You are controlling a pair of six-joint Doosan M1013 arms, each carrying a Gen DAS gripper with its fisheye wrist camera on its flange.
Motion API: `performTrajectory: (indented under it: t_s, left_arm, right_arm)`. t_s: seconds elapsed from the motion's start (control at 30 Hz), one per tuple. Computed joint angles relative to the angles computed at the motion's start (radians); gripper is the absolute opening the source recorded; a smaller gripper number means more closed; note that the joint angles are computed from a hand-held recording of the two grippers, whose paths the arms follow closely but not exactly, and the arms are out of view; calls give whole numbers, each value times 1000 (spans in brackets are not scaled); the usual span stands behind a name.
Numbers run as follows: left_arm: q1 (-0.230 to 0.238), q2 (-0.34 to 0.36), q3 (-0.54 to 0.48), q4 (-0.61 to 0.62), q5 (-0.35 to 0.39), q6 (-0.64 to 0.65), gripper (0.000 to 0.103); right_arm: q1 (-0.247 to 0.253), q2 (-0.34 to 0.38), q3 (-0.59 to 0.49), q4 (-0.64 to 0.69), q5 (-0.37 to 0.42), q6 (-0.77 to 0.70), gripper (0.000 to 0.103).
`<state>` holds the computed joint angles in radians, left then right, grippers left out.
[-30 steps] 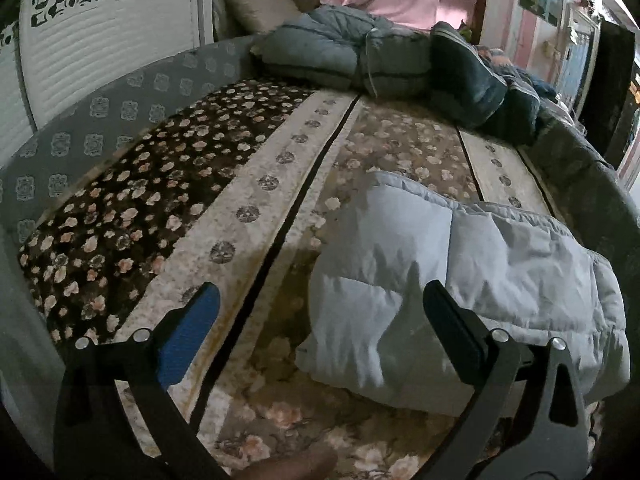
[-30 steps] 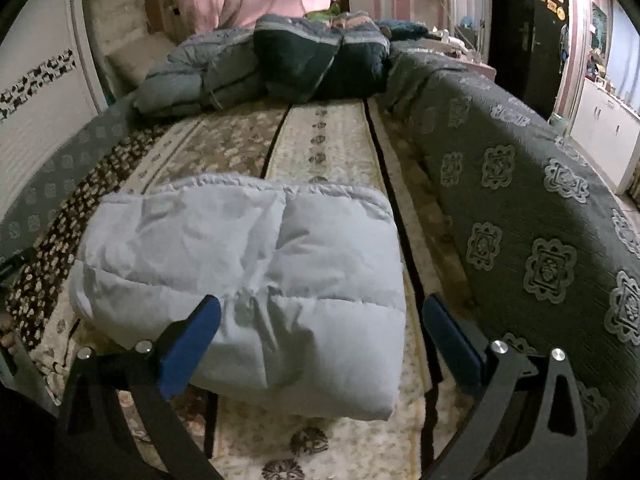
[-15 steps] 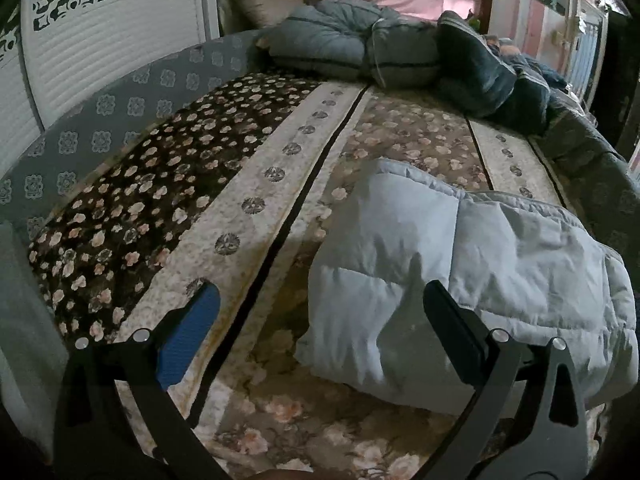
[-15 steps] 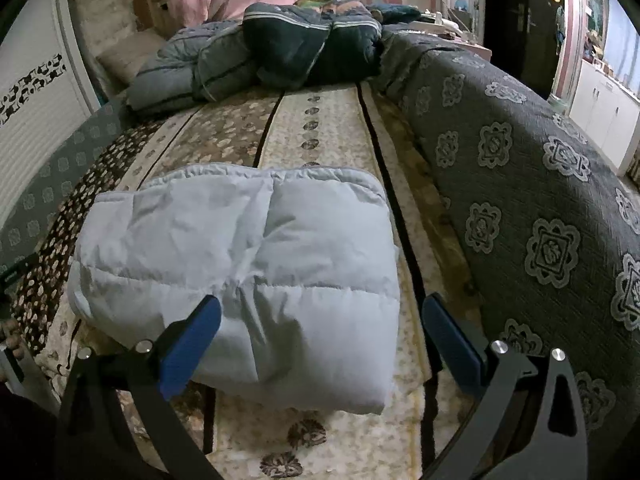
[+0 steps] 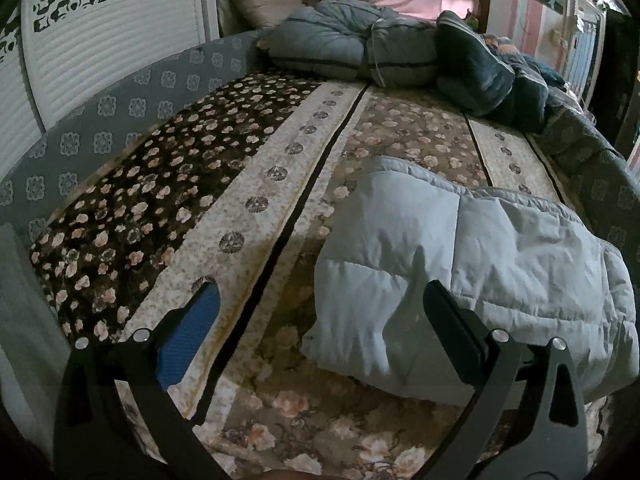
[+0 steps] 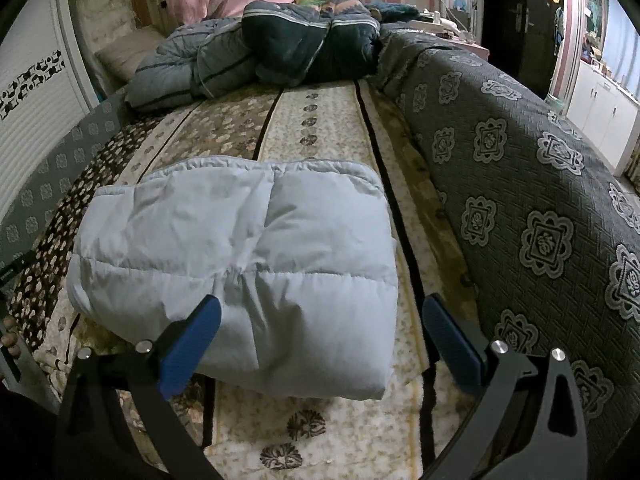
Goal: Fold large clothes
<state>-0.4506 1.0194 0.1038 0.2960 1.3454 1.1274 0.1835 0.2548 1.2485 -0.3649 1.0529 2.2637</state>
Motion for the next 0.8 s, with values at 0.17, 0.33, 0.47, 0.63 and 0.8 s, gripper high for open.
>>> performTrajectory:
  t_s: [0.17,0.33,0.47,0.63,0.8]
  left_arm:
    - [1,-3,8,-4,-6,8,100]
    - [2,13,-25,-10,11,15,100]
    - [2,13,-23,-10,10,20,100]
    - [2,24,-47,-14,23,26,100]
    - [3,14,-25,-17,12,25,100]
  right_arm:
    - [3,3,-4,0,3,-3,101]
    - [4,7,-10,1,6,-6,101]
    - [5,9,-12,0,6,-5,101]
    - [4,7,-11,0,5,-6,101]
    - [4,7,-10,1,6,-9,101]
